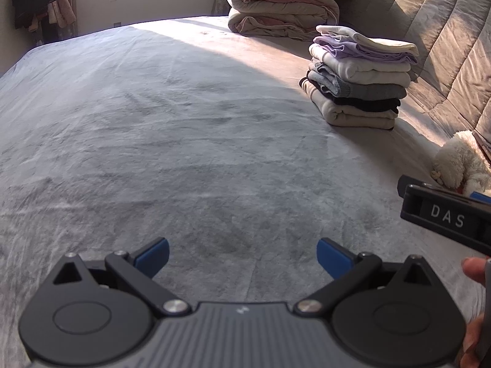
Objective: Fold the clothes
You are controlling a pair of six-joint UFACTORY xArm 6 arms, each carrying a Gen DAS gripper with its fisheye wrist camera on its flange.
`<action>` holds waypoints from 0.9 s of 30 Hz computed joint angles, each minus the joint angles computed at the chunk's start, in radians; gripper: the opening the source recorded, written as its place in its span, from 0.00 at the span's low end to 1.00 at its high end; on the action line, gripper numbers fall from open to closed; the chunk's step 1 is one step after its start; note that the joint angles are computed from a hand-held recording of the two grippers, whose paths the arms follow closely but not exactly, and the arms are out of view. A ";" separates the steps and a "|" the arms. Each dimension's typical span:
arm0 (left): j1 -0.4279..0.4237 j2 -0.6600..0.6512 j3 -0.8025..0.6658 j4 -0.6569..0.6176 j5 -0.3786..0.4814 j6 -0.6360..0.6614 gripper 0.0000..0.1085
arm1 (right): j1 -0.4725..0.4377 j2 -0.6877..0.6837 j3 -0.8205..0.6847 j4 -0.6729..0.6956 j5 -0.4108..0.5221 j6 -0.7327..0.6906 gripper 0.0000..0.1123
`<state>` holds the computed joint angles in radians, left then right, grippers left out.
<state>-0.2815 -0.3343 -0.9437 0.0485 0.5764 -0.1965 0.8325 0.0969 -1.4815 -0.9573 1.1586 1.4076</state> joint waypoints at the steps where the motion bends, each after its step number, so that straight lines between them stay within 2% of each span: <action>1: 0.002 0.000 0.000 0.004 0.000 -0.006 0.94 | 0.000 0.003 -0.003 0.002 0.000 -0.003 0.92; 13: 0.028 0.016 -0.001 0.078 0.008 -0.084 0.94 | 0.015 0.040 -0.044 0.038 -0.025 -0.071 0.92; 27: 0.026 0.015 0.007 0.077 -0.003 -0.080 0.94 | 0.022 0.020 -0.027 0.020 -0.012 -0.044 0.92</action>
